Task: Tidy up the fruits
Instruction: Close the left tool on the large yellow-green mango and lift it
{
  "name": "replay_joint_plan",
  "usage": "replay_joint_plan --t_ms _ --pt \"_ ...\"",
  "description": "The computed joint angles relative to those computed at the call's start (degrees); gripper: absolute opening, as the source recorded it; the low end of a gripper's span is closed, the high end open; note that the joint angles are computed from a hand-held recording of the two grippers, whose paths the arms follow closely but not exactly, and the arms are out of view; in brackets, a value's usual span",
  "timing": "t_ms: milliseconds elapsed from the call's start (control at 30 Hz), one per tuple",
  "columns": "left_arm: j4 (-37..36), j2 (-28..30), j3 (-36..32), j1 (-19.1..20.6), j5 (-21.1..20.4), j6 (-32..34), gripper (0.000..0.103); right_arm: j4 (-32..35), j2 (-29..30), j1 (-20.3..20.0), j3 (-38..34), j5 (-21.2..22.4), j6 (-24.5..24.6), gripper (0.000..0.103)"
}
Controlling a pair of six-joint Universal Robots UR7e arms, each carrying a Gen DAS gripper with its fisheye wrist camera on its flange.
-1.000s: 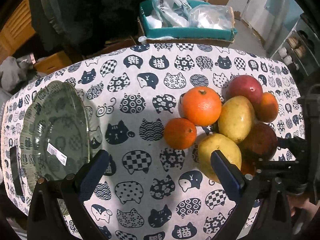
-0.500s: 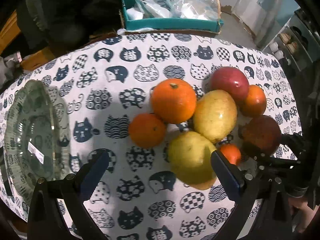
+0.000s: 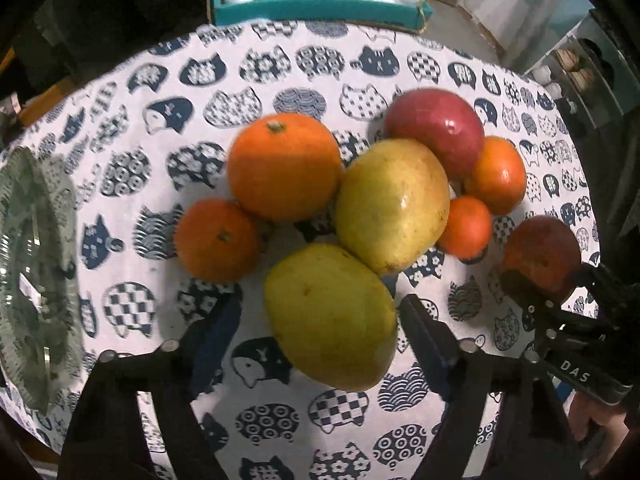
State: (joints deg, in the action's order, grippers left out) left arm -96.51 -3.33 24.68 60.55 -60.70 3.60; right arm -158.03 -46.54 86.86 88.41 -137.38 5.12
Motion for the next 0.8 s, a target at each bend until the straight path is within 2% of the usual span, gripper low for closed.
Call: replay_joint_plan --t_ms 133,300,433,600,800 --pt "1.24 1.37 -1.58 0.11 -0.34 0.32 0.069 -1.45 -1.14 -0.39 1.37 0.07 -1.42 0.075" --pt "-0.08 1.19 -0.89 0.09 -0.74 0.06 0.069 -0.82 0.57 0.78 -1.12 -0.83 -1.53 0.075" --pt "-2.84 -0.89 3.03 0.06 0.77 1.30 0.069 -1.54 1.00 1.59 -1.26 -1.66 -1.58 0.075" --pt "-5.63 -3.27 6.58 0.02 0.39 2.44 0.069 -3.80 1.24 2.04 -1.52 -2.62 -3.41 0.075" --pt "-12.47 -8.52 13.61 -0.08 0.31 5.58 0.069 -6.75 2.11 3.33 -2.52 -3.64 -5.64 0.075"
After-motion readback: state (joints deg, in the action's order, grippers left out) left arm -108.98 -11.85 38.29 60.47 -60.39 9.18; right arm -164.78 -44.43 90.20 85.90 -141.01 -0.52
